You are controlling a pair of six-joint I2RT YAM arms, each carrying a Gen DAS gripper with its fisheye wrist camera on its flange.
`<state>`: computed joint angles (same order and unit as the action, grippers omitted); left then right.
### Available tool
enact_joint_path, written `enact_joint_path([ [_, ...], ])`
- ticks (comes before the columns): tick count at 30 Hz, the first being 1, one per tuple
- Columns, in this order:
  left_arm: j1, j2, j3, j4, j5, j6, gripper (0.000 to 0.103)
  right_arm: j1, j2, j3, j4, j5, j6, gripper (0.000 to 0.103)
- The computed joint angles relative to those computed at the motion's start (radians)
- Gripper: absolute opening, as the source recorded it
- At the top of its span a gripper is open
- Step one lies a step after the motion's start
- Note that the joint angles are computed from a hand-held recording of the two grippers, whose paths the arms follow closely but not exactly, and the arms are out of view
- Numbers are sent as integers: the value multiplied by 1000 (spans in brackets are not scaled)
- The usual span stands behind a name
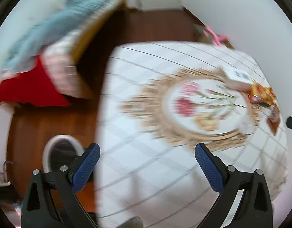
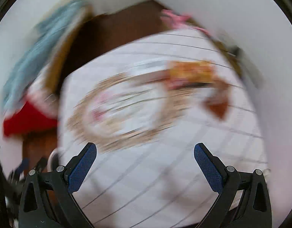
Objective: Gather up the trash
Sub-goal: 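Move both tools back toward the table, then grasp the clear plastic lid with the left tool while the right tool grasps the brown snack wrapper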
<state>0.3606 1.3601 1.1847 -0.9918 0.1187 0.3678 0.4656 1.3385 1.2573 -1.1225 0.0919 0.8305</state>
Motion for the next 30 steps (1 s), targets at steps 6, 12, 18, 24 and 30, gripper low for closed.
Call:
enact_joint_path([
  [6,-346,100,7,18,8,-225,101,-423,86,-168,200,-131,-209,103],
  [12,-573,194,-15,116,-58,-312,78,-496,117,-238,334,-203,-221,103],
  [18,-624,226,-28,174,-114,-357,37,-407,147,-233,363,-94,-193,83],
  [24,-616,159,-56,168,-143,-350,37,-358,125,-232,355,-20,-208,39],
  [30,-535,38,-87,139,-133,-280,37,-306,0,-264,312,-40,-203,31],
])
